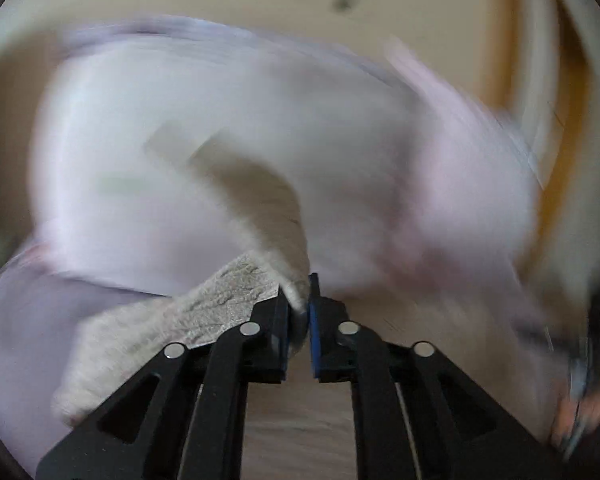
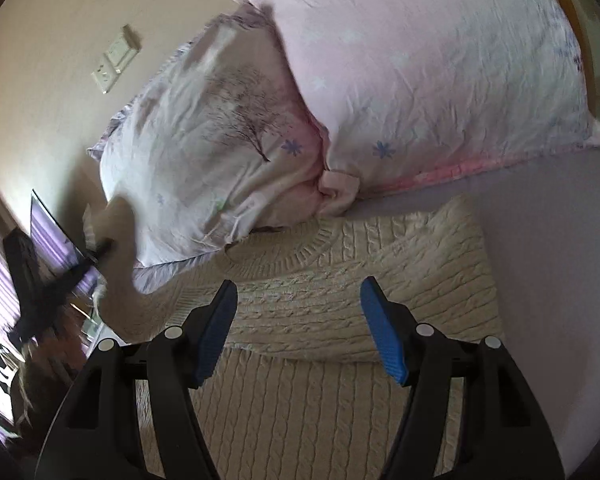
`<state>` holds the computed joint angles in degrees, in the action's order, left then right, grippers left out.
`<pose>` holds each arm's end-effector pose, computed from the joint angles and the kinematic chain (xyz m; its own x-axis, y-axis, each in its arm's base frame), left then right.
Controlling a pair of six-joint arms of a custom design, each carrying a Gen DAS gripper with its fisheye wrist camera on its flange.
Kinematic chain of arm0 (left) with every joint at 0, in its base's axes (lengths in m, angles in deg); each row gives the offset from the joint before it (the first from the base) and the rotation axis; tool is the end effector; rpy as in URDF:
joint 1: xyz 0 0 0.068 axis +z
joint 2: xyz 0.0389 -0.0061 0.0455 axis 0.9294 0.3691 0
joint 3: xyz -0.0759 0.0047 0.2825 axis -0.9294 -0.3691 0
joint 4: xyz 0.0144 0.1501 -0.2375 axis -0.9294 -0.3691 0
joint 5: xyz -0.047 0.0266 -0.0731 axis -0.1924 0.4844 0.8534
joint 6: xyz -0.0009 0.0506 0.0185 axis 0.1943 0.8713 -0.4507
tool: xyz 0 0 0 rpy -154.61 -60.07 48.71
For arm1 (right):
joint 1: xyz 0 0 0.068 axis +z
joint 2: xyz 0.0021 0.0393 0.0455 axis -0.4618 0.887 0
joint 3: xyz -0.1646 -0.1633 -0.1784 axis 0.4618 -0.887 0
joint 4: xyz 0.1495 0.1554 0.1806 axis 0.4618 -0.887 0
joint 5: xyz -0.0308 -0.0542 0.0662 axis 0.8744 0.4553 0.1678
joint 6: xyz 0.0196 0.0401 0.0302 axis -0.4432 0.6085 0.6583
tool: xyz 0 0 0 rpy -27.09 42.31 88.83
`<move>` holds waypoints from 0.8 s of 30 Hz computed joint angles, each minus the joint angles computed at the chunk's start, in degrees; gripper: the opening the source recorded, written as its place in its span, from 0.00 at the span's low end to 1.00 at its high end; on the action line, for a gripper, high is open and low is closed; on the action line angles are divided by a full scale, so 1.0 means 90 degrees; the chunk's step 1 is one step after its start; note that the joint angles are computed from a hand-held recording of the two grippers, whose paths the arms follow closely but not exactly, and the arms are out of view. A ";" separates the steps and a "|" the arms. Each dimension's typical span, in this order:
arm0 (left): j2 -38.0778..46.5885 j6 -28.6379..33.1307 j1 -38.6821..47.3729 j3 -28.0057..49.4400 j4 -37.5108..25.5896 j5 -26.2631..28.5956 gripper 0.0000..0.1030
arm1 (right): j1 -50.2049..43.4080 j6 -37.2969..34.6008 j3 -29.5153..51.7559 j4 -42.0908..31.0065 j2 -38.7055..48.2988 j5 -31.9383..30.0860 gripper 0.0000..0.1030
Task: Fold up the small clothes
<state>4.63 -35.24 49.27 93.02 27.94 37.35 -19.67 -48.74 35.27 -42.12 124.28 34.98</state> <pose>0.3167 -0.1142 0.1985 -0.5350 0.1059 -0.8382 0.3851 0.9136 -0.1303 0.2705 0.0454 0.1390 -0.6086 0.3711 -0.7013 -0.0484 0.8649 0.4997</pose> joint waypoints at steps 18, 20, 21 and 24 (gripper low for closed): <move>-0.2566 0.0426 0.2161 -0.2631 -0.1401 0.1348 0.59 | -0.0267 0.0105 0.2460 -0.1777 0.2586 -0.0046 0.16; -0.2601 0.0428 0.2351 -0.2754 -0.1402 0.1580 0.61 | -0.0157 -0.0051 0.2328 -0.1466 0.2504 0.0112 0.12; -0.2613 0.0409 0.2378 -0.2820 -0.1376 0.1619 0.62 | -0.0147 -0.0019 0.2084 -0.1167 0.2265 0.0186 0.12; -0.2607 0.0367 0.2356 -0.2945 -0.1294 0.1691 0.63 | -0.0265 0.0317 0.1271 -0.0600 0.1216 0.0503 0.11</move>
<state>-18.83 -31.94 70.47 66.52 16.30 52.57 -22.05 -45.88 46.71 -47.52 135.22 39.51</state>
